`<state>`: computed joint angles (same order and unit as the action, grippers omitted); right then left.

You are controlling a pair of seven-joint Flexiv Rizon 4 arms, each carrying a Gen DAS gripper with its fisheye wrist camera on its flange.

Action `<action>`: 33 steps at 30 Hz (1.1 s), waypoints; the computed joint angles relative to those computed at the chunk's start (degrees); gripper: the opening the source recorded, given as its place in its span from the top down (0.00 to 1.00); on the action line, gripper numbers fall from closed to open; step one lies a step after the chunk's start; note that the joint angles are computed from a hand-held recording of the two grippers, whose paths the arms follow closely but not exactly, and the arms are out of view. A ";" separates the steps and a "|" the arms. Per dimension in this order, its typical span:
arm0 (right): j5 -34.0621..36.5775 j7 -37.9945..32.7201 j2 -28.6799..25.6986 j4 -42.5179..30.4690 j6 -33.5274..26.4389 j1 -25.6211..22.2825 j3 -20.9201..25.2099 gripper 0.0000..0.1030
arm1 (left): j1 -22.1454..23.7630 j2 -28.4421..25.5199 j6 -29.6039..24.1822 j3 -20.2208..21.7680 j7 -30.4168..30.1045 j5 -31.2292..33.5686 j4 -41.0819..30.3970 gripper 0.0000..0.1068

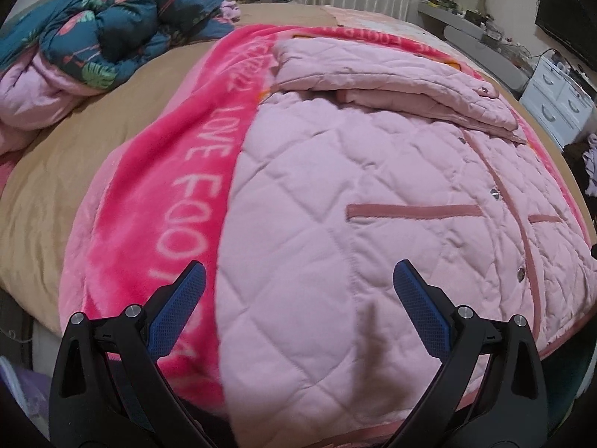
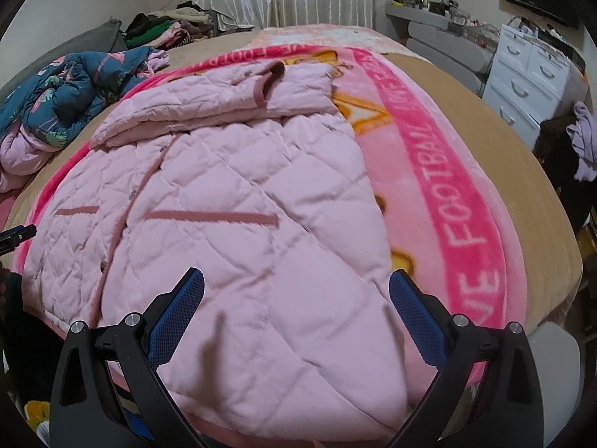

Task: Fold large clothes
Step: 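Lower both tools onto the ribbed hem edge of the jacket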

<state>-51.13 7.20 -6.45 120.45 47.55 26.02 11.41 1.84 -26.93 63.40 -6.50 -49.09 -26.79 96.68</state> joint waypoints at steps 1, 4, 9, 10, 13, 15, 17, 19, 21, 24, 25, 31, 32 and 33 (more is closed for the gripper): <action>0.69 -0.25 0.30 0.53 0.48 -0.18 0.13 0.04 | 0.10 -0.01 -0.35 0.29 -0.02 0.28 0.07 0.12; 2.87 -1.17 0.91 1.84 2.06 -0.63 0.50 0.04 | 0.85 0.02 -2.17 0.34 0.41 -0.06 0.45 0.12; 6.61 -3.38 1.35 3.32 4.35 -0.99 0.95 0.04 | 0.76 0.25 -3.37 1.36 0.21 1.04 1.64 0.12; 7.21 -3.61 1.42 3.61 4.92 -1.06 0.98 0.04 | 0.81 0.32 -3.38 1.37 0.36 1.13 1.80 0.12; 8.64 -3.77 1.64 4.77 7.74 -1.43 0.94 0.04 | 0.84 0.71 -3.11 1.34 0.91 1.23 2.48 0.12; 9.61 -4.04 1.73 5.28 9.12 -1.54 1.00 0.04 | 0.88 0.84 -3.06 1.28 1.12 1.14 2.70 0.12; 9.94 -4.12 1.89 5.93 10.64 -1.64 0.98 0.04 | 0.82 0.88 -3.11 1.35 1.19 1.23 2.84 0.12; 10.43 -4.45 2.13 6.60 12.28 -1.75 1.04 0.04 | 0.81 0.98 -3.22 1.35 1.27 1.19 3.06 0.12; 11.13 -5.12 2.18 7.15 14.43 -1.91 1.08 0.04 | 0.81 1.09 -3.45 1.38 1.49 1.24 3.39 0.12; 13.15 -8.05 1.75 6.78 14.96 -1.48 1.58 0.05 | 0.89 1.18 -4.07 1.32 1.86 1.11 3.81 0.12; 13.58 -8.88 1.52 6.53 14.66 -1.23 1.65 0.04 | 0.92 1.27 -4.16 1.29 2.02 0.98 4.06 0.12; 17.83 -13.43 1.17 6.91 16.41 -0.58 2.09 0.09 | 1.54 2.10 -6.35 1.08 3.48 -0.60 5.71 0.12; 18.62 -14.13 1.06 6.99 16.99 -0.51 2.15 0.12 | 1.65 2.18 -6.84 1.12 3.62 -0.92 5.85 0.12; 18.70 -14.08 1.12 7.41 17.78 -0.43 2.07 0.12 | 1.79 2.30 -7.26 1.14 3.86 -1.30 6.07 0.12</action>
